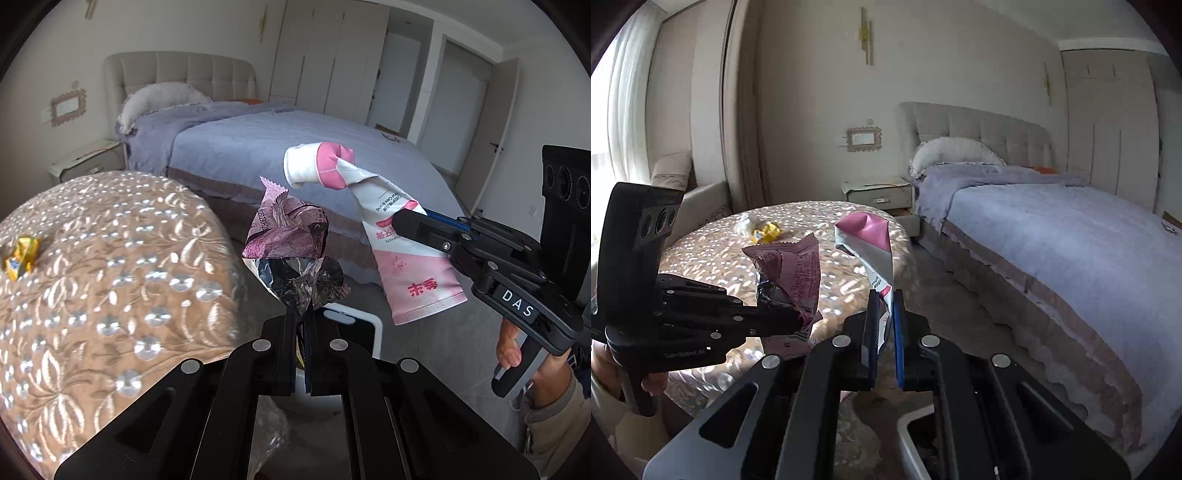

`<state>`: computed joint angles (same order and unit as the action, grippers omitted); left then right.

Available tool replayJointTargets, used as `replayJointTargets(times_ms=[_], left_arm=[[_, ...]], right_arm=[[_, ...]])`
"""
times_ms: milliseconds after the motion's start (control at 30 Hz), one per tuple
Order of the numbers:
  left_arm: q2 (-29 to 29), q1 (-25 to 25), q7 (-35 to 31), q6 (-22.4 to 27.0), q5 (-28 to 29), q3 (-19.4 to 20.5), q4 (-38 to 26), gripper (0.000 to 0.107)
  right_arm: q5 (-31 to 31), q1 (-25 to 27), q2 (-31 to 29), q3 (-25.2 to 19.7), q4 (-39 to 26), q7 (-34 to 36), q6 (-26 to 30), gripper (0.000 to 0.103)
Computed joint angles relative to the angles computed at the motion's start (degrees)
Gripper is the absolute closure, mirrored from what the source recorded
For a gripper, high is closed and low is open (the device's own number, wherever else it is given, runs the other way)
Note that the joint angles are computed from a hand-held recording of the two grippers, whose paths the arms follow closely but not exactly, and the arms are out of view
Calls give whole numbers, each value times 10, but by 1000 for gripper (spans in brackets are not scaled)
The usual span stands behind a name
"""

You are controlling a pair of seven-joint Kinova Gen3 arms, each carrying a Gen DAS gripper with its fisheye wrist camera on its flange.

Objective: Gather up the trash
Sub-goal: 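Carry the foil wrapper and pink tube wrapper in both tools over the white bin, then open the left tool to drop the foil while the right tool releases the pink wrapper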

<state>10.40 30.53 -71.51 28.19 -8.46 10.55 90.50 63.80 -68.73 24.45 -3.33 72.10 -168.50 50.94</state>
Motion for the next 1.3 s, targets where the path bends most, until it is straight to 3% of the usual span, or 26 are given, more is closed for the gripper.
replayJointTargets(times_ms=[333, 567, 1100, 1167, 1200, 1233, 1300], left_arm=[[142, 47, -51, 53, 18, 7, -126, 105], [217, 73, -80, 87, 33, -6, -196, 105], [378, 73, -152, 232, 88, -7, -390, 104], [403, 69, -165, 260, 99, -3, -427, 84], [413, 70, -168, 268, 106, -2, -439, 30], [417, 74, -167, 266, 107, -9, -443, 11], [426, 68, -181, 263, 120, -1, -446, 9]], right_arm=[[28, 22, -26, -19, 117, -115, 47, 95], [25, 67, -20, -29, 167, -170, 3, 95], [-29, 111, 1, -7, 212, -162, -82, 94], [-39, 115, 2, -6, 214, -159, -85, 94], [-45, 117, 3, -5, 214, -154, -85, 94], [-48, 113, 4, 1, 214, -152, -82, 93], [-55, 121, 2, -2, 218, -150, -93, 91]])
